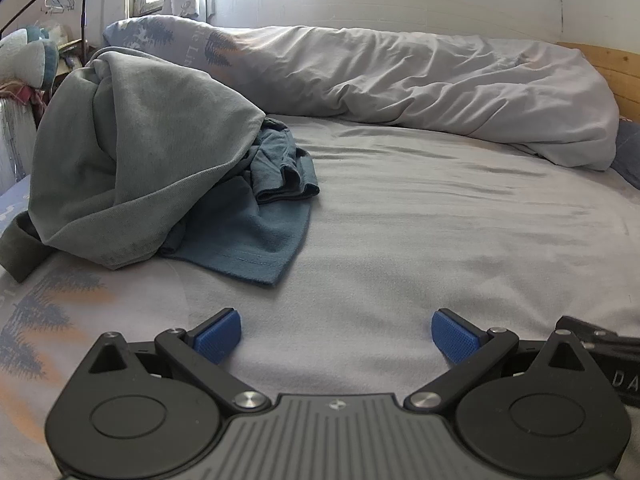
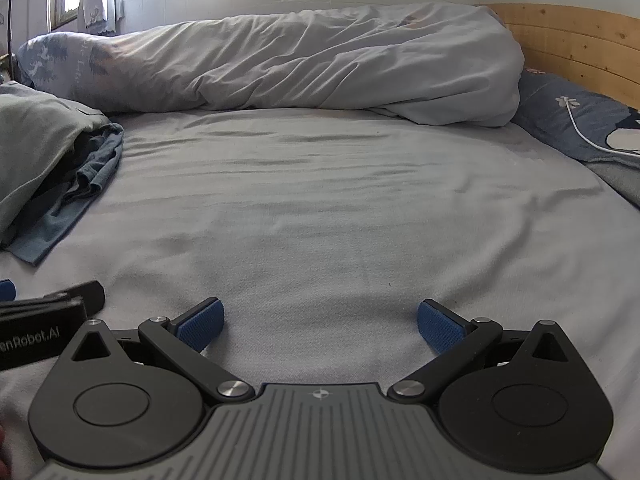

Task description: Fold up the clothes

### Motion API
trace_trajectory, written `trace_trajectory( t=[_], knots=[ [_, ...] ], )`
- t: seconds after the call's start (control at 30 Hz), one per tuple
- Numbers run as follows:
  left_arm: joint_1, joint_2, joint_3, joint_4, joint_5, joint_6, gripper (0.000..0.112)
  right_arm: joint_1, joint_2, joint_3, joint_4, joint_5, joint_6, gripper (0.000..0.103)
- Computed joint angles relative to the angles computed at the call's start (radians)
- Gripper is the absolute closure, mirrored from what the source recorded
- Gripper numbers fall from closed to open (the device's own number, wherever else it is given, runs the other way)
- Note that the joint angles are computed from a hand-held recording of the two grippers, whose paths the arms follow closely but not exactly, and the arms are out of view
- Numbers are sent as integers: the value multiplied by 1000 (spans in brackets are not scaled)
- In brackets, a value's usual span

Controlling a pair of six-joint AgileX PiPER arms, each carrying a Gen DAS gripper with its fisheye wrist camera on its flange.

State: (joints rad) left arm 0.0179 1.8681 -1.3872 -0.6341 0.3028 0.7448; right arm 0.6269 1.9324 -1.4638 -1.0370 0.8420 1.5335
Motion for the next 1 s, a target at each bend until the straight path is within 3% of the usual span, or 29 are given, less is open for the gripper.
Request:
trace_trajectory(
  t=[0.23,0.33,0.57,0.73,0.8,0.83,0.87,0.93,1.0],
  knots=[
    [120,-27,-29,-387,134,288,9,-6,-13,15,-1,-21,14,0],
    [195,-21,-86,-495,220,322,9,-6,-9,0,8,-11,-3,0],
    [333,90,-330,-434,286,160,20,33,-10,-28,-135,-33,112,0],
    [397,233,-577,-188,283,-95,40,70,-2,-60,-280,-100,230,0],
    [417,291,-675,-96,290,-184,54,70,6,-73,-302,-162,237,5],
    [431,319,-721,-79,303,-207,55,67,10,-82,-304,-199,230,13],
    [446,342,-755,-95,320,-193,55,65,20,-97,-287,-233,198,27],
    [466,387,-824,-140,356,-162,55,68,44,-136,-229,-262,113,41],
    [489,436,-896,-236,414,-111,53,69,67,-165,-203,-286,74,41]
  ],
)
